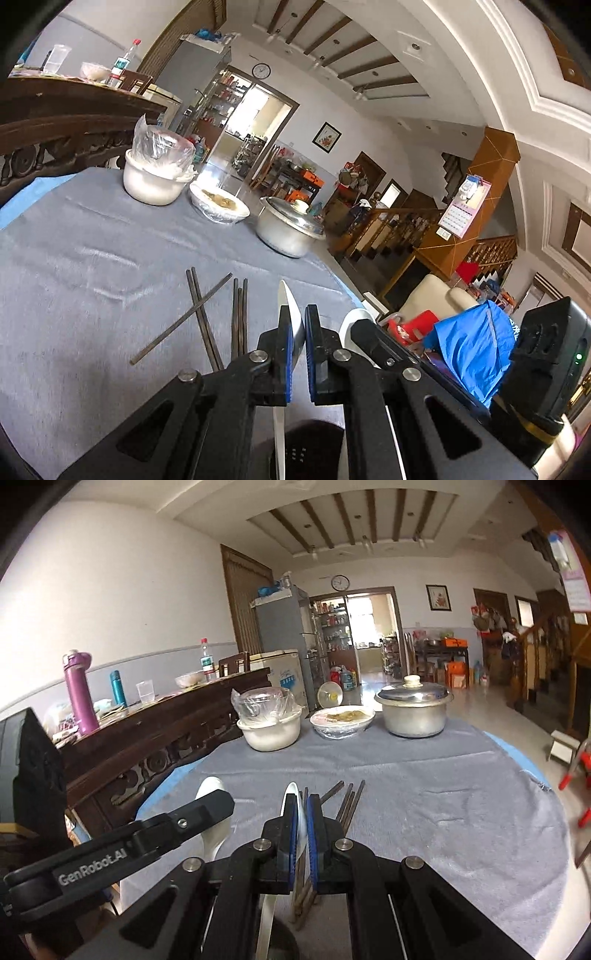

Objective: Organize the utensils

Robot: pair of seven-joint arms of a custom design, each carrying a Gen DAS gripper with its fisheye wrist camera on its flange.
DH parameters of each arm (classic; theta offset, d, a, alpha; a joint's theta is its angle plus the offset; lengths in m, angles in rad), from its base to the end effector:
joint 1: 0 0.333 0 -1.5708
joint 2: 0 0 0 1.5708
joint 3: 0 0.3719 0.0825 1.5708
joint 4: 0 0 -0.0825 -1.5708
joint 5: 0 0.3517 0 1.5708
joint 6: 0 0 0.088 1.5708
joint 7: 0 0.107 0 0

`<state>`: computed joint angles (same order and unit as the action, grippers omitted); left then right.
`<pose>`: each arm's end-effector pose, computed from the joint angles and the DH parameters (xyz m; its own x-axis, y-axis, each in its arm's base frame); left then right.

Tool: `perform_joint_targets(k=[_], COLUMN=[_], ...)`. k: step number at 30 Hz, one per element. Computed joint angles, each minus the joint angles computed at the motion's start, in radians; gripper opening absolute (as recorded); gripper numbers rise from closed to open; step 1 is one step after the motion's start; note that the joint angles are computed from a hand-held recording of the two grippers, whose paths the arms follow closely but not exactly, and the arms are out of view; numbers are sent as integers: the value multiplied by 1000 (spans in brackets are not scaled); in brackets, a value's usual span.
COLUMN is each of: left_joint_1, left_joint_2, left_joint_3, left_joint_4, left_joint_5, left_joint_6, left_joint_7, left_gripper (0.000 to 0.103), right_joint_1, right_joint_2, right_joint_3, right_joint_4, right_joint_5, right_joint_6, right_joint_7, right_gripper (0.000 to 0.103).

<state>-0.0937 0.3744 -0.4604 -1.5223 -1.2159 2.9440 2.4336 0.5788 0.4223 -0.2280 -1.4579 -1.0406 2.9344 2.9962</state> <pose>0.6467 -0.2515 0.6079 -0.4640 -0.7142 0.5241 -0.5722 -0.2100 -0.7927 0.6345 0.3329 0.6040 0.0554 -0.9776 -0.2029 -0.3881 0.1662 -0.9065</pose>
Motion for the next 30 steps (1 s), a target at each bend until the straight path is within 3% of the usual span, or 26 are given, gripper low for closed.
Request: perform_joint_targets(k=[7, 13, 18, 19, 21, 23, 27, 30], left_joint_1=[0, -14, -42, -46, -59, -58, -75, -84], left_joint_2=[-43, -92, -139, -151, -173, -193, -218, -226], left_joint_3=[-5, 30, 74, 79, 100, 100, 126, 145], left_joint_4=[-66, -116, -166, -178, -205, -222, -245, -266], left_joint_5=[-55, -114, -91, -90, -52, -93, -91, -50], left_joint_6=[32, 5, -19, -17, -18, -2, 26, 55], left_joint_7=[108, 168, 194, 212, 198, 251, 283, 250], left_gripper=[6, 6, 8, 10, 45, 57, 60, 66], right_joint_1=[26, -3, -50, -58, -72, -70, -89, -124], right_joint_2=[-53, -108, -145, -153, -167, -181, -202, -208], right_joint_3=[1, 66, 132, 142, 155, 148, 147, 162], right_joint_4=[-62, -122, -165, -175, -191, -200, -207, -218], right_joint_5=[-144, -231, -196, -180, -150, -179, -244, -204], right_joint_6=[-3, -32, -34, -36, -26, -25, -34, -42], right_joint_7=[47, 77, 24, 7, -13, 30, 145, 162], right_gripper=[6, 6, 8, 9, 19, 32, 32, 32])
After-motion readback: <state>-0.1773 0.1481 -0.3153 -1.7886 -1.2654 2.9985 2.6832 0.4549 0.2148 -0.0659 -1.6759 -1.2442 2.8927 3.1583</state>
